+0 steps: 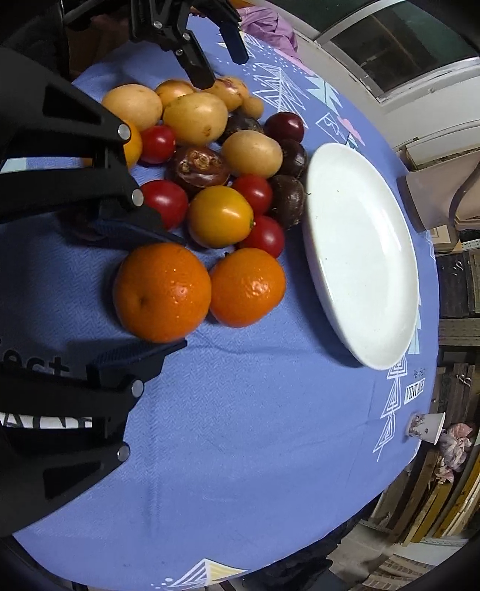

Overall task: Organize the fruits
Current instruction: 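Close the left tool on a mottled passion fruit while the right tool grasps an orange, then carry both fruits onto the white plate and open both tools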

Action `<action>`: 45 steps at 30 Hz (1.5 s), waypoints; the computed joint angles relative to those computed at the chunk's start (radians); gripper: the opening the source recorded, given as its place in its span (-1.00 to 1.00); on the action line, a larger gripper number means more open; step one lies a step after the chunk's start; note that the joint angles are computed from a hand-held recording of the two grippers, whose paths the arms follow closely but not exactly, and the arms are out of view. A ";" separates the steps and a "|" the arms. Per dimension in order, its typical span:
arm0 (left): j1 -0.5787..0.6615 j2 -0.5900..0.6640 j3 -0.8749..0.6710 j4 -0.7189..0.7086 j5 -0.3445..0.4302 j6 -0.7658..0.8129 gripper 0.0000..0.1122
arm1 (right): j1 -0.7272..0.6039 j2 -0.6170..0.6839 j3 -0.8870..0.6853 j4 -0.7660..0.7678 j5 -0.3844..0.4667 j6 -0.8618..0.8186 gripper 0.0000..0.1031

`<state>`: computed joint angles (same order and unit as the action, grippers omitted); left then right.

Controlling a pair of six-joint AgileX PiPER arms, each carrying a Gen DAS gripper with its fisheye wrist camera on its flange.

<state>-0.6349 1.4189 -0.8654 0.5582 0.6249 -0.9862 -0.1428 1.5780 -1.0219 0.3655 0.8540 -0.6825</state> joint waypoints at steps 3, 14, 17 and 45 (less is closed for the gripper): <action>-0.001 -0.005 0.009 0.000 -0.013 -0.005 0.78 | -0.030 -0.002 -0.007 0.017 0.016 -0.012 -0.11; 0.035 0.040 -0.027 -0.045 -0.029 0.016 0.77 | -0.074 -0.019 0.011 0.075 0.050 -0.081 -0.11; 0.089 0.064 -0.039 -0.197 -0.062 0.146 0.54 | -0.073 -0.023 0.015 0.088 0.057 -0.089 -0.11; 0.108 0.053 -0.229 -0.230 -0.028 0.357 -0.22 | -0.039 0.012 -0.189 0.202 0.144 -0.108 -0.10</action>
